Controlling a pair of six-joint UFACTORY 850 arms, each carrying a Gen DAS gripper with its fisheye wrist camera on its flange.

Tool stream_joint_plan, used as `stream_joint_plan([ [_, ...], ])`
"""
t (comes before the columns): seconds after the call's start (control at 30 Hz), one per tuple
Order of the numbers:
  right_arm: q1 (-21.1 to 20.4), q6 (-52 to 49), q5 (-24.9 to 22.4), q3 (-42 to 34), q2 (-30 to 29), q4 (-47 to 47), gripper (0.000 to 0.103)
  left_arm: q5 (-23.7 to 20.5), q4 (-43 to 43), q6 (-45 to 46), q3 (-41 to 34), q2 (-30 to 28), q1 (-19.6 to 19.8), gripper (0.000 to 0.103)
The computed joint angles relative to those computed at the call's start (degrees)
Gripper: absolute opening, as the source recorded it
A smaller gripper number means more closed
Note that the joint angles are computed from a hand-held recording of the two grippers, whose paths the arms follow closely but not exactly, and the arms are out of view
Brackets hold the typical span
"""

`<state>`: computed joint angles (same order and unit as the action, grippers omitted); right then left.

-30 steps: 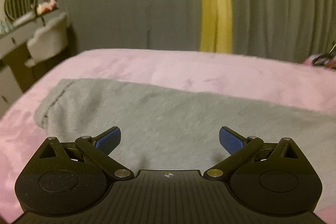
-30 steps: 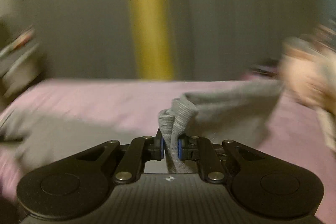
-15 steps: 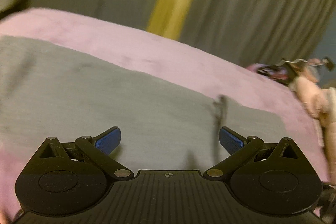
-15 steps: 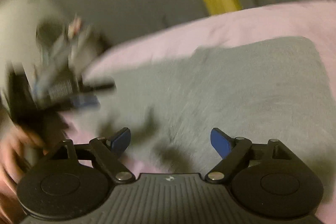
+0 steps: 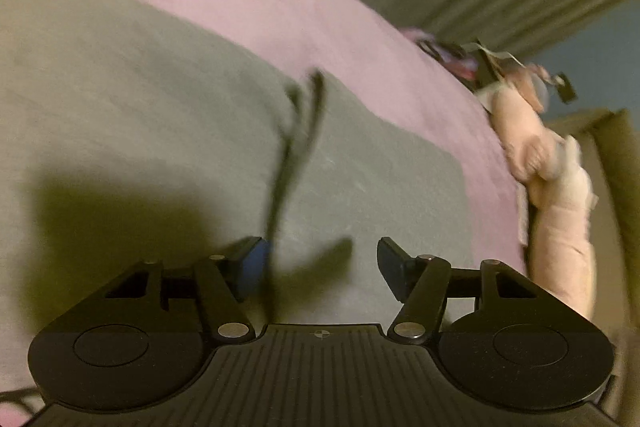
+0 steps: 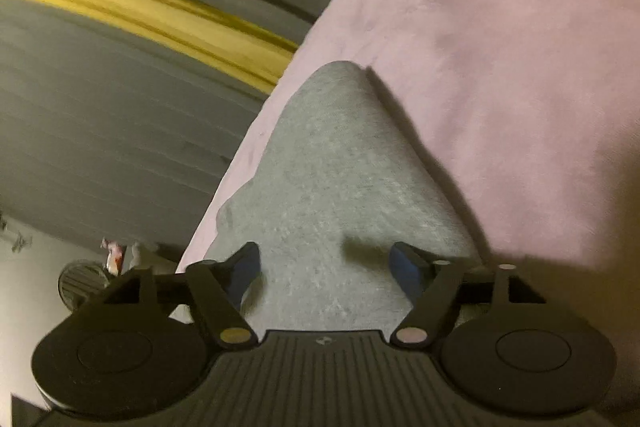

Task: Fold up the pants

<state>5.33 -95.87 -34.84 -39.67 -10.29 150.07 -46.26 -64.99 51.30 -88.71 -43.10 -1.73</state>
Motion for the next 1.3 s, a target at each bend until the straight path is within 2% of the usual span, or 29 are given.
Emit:
stream_joint_plan([
  [0.03, 0.3, -1.2, 0.4, -0.3, -0.1, 0.0, 0.08, 0.2, 2.2, -1.7, -1.3, -1.0, -0.6, 0.077],
  [0.1, 0.8, -3.4, 1.1, -0.6, -0.4, 0.4, 0.083, 0.6, 5.5, -3.2, -3.0, -2.6, -1.6, 0.077],
  [0.17, 1.1, -3.9, 1.5, -1.0, -0.5, 0.6, 0.083, 0.4, 3.8, -3.6, -3.2, -3.0, -1.8, 0.074],
  [0.2, 1.4, -4.0, 1.6, -0.7, -0.1, 0.9, 0.083, 0.5, 3.8, -4.9, -3.5, -3.1, -2.1, 0.066],
  [0.23, 1.0, -4.1, 0.8, -0.5, -0.7, 1.0, 0.083, 1.3, 4.5, -6.5, -3.5, -3.0, -2.5, 0.035],
  [0.27, 1.0, -4.0, 0.7, -0.5, -0.7, 1.1, 0.083, 1.3, 4.8, -7.5, -3.5, -2.9, -2.5, 0.024],
  [0.5, 2.1, -5.2, 4.4, -1.6, 0.4, 0.3, 0.083, -0.5, -1.0, -1.0, 0.4, 1.1, -0.5, 0.021],
  [0.67, 3.7, -7.3, 8.5, -3.2, 0.8, -0.6, 0.083, -2.4, -0.9, -1.6, -0.3, 1.7, 1.6, 0.014],
  [0.8, 4.0, -8.9, 9.5, -4.0, 0.1, 0.1, 0.086, -2.7, -0.5, -2.4, -0.7, 0.8, 2.0, 0.014],
  [0.83, 3.9, -8.8, 9.8, -4.1, -0.2, 0.5, 0.086, -2.6, 0.0, -2.8, -0.7, 0.6, 2.0, 0.021],
  [0.87, 3.8, -8.2, 10.1, -4.1, -0.4, 0.7, 0.086, -1.7, 0.5, -3.6, -0.6, 0.4, 1.8, 0.035],
  [0.93, 3.3, -7.4, 8.8, -3.7, -0.6, 0.7, 0.086, -0.8, 0.0, -4.2, -0.4, -0.2, 1.6, 0.054],
  [1.03, 3.3, -10.1, 9.5, -3.5, -0.4, 2.4, 0.087, -1.4, -1.4, -3.6, -0.2, -1.2, 1.6, 0.055],
  [1.2, 3.4, -11.1, 8.7, -3.6, -1.2, 2.7, 0.088, -1.5, 0.5, -4.1, -2.3, -3.2, -0.4, 0.049],
  [1.23, 3.3, -11.1, 8.5, -3.5, -1.3, 2.5, 0.088, -0.8, 0.0, -4.1, -2.4, -3.3, -0.7, 0.036],
  [1.27, 3.2, -10.9, 8.4, -3.6, -1.4, 2.3, 0.088, -1.1, -0.1, -4.8, -3.0, -3.8, -1.0, 0.015],
  [1.3, 3.1, -10.6, 8.4, -3.6, -1.4, 2.1, 0.088, -2.1, 0.5, -7.8, -4.0, -4.6, -1.1, 0.015],
])
